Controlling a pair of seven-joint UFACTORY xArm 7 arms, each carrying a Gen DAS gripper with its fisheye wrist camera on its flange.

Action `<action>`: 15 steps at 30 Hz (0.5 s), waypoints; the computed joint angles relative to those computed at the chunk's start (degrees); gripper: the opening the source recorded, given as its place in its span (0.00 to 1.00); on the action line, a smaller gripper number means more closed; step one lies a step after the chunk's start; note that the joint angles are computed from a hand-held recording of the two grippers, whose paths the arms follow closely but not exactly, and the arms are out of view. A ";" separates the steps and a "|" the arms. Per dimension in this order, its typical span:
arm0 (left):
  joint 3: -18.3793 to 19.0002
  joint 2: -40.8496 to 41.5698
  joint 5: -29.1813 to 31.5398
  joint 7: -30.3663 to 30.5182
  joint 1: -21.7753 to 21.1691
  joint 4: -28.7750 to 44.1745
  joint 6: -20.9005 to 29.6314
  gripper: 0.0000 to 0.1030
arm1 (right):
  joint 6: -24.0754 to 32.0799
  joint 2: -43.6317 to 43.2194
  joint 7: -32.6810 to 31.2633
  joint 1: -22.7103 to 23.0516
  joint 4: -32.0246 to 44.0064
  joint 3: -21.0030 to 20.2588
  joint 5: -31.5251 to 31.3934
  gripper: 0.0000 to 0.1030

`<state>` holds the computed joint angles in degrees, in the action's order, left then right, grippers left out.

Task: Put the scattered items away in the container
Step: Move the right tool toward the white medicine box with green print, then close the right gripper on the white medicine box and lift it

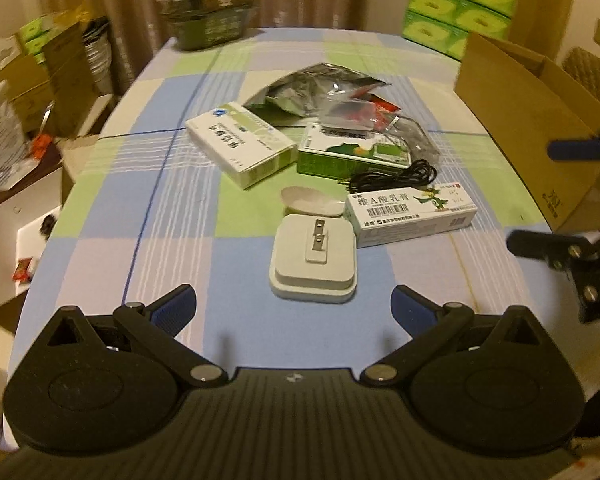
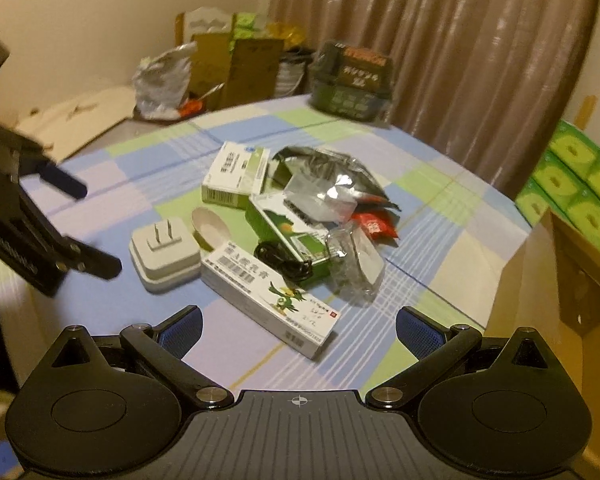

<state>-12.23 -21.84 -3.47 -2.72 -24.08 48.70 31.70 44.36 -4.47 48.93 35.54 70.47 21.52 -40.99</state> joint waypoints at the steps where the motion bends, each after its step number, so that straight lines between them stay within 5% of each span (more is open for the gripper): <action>1: 0.50 0.67 -0.28 1.29 -0.38 0.44 -0.05 0.99 | -0.71 0.33 -2.30 -0.12 0.02 -0.49 1.36 0.98; 11: 3.56 8.96 -7.35 19.18 -2.39 7.15 3.55 0.90 | -2.53 6.33 -26.86 -0.62 4.33 -3.86 10.82 0.98; 15: 3.10 11.29 -9.23 23.81 -1.80 8.83 4.87 0.83 | -0.76 9.43 -35.68 -1.04 7.58 -5.13 17.97 0.82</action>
